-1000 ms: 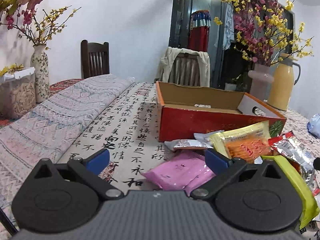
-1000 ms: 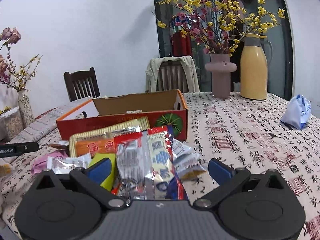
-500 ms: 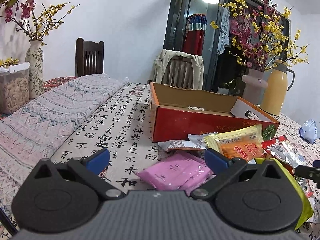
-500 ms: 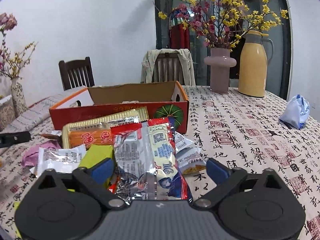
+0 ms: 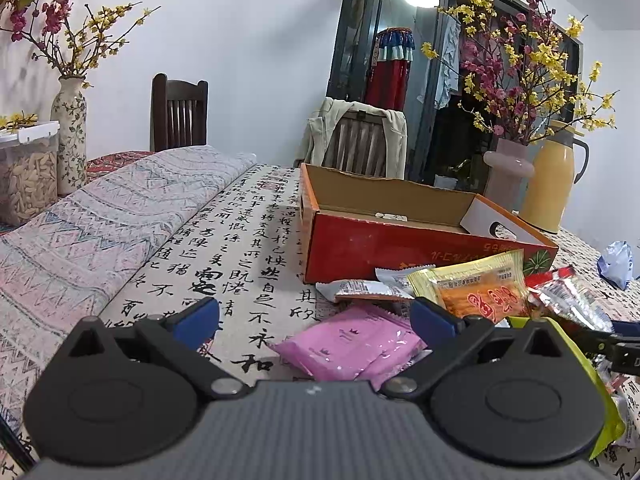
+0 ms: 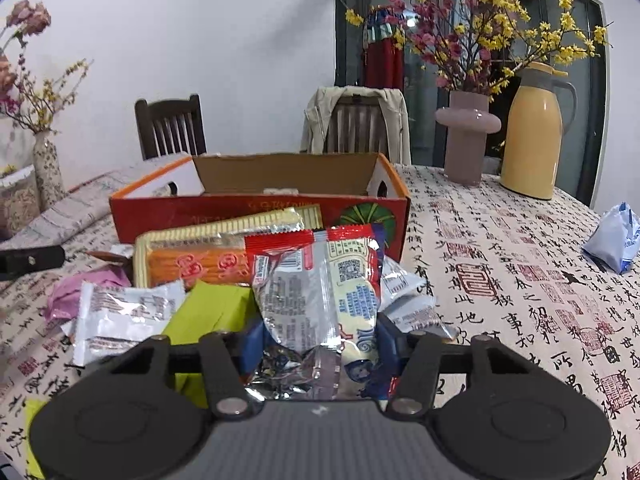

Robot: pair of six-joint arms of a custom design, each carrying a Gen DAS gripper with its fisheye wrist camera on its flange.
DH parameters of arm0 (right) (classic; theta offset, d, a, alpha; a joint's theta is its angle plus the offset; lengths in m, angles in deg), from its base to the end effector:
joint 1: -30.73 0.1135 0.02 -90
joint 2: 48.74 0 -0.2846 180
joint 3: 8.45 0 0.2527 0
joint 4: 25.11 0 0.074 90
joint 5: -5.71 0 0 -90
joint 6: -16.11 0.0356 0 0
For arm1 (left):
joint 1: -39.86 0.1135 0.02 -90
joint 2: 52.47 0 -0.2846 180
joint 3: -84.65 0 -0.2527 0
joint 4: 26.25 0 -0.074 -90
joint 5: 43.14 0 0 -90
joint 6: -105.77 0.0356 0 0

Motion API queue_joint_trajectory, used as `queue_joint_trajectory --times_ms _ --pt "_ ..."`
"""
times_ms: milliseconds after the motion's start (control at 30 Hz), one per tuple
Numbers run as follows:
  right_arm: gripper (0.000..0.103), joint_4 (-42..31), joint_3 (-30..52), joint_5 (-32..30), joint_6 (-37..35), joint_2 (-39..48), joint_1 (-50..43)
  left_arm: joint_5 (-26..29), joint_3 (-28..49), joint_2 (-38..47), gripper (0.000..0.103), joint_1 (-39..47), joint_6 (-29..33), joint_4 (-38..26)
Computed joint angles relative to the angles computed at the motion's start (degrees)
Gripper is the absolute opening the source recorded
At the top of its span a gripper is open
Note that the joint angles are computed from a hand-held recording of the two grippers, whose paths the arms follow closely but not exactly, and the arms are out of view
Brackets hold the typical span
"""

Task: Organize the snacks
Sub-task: 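Return both tools to the pile and grasp the red-silver packet with the right tool, then grasp the lime-green bar with the left tool while the right tool holds its packet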

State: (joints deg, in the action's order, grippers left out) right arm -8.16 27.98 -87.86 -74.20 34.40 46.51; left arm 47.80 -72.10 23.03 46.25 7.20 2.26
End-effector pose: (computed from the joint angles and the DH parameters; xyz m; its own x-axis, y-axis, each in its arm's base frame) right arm 0.2442 0.0713 0.1578 -0.4759 -0.1401 -0.8683 -0.3260 0.9450 0.0262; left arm 0.2026 0.0221 0.1451 -0.3813 -0.1926 -0.9042 -0.1549 0.9775 -0.1429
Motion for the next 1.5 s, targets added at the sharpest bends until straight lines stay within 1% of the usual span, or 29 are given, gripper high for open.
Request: queue_joint_trajectory --times_ms 167,233,367,433,467,567,633,700,800,867,900,1000,1167,1367,1467,1500 --pt "0.055 2.83 -2.62 -0.71 1.1 -2.72 -1.21 -0.32 0.29 0.02 0.103 -0.01 -0.4 -0.5" --pt "0.055 3.65 -3.61 -0.99 1.75 -4.21 -1.86 -0.7 0.95 -0.13 0.103 -0.03 -0.64 -2.0" --pt "0.055 3.4 -5.26 -2.82 2.1 -8.14 -3.97 -3.73 4.52 -1.89 0.103 -1.4 -1.24 -11.19" --pt "0.055 3.95 -6.72 -4.67 2.15 -10.37 -5.66 -4.38 4.74 -5.45 0.103 -2.59 -1.94 -15.15" --pt "0.055 4.15 -7.31 -5.79 2.16 -11.22 -6.74 -4.53 5.37 -8.19 0.103 -3.73 -2.53 -18.76" --pt "0.055 4.74 -8.68 -9.39 2.4 -12.78 -10.33 -7.54 7.65 -14.9 0.103 -9.63 -4.16 -27.91" --pt "0.055 5.52 -9.45 -12.1 2.66 -13.06 -12.9 -12.01 9.58 -17.14 0.103 -15.6 -5.25 -32.54" --pt "0.055 6.35 -10.24 -14.88 2.88 -13.18 -15.53 -16.39 11.64 -17.65 0.103 -22.1 -6.74 -36.05" --pt "0.055 7.54 -11.17 -18.06 3.25 -12.93 -18.65 -22.2 15.74 -14.41 0.103 -30.84 -10.17 -40.66" --pt "0.055 8.74 -12.04 -20.01 3.33 -12.68 -20.67 -24.48 18.27 -11.13 0.103 -35.07 -12.29 -42.63" --pt "0.055 9.3 -12.4 -21.06 3.32 -12.5 -21.76 -25.56 19.66 -9.23 0.101 -36.92 -13.25 -43.65" --pt "0.055 11.34 -13.61 -24.1 3.39 -11.7 -24.75 -27.31 23.4 -4.04 0.095 -41.15 -15.39 -46.08" --pt "0.055 15.28 -14.77 -29.24 3.39 -8.25 -29.79 -30.07 27.73 3.44 0.09 -46.23 -17.06 -48.42" --pt "0.055 19.63 -15.37 -33.64 3.99 -4.08 -33.24 -29.7 31.66 9.74 0.074 -47.2 -18.37 -50.79" --pt "0.055 21.4 -15.64 -35.5 4.1 -2.52 -34.33 -29.87 33.46 12.24 0.062 -47.2 -19.28 -52.2" --pt "0.055 22.12 -15.74 -35.99 4.13 -1.94 -34.59 -29.84 34.02 12.93 0.054 -47.17 -19.48 -52.64"
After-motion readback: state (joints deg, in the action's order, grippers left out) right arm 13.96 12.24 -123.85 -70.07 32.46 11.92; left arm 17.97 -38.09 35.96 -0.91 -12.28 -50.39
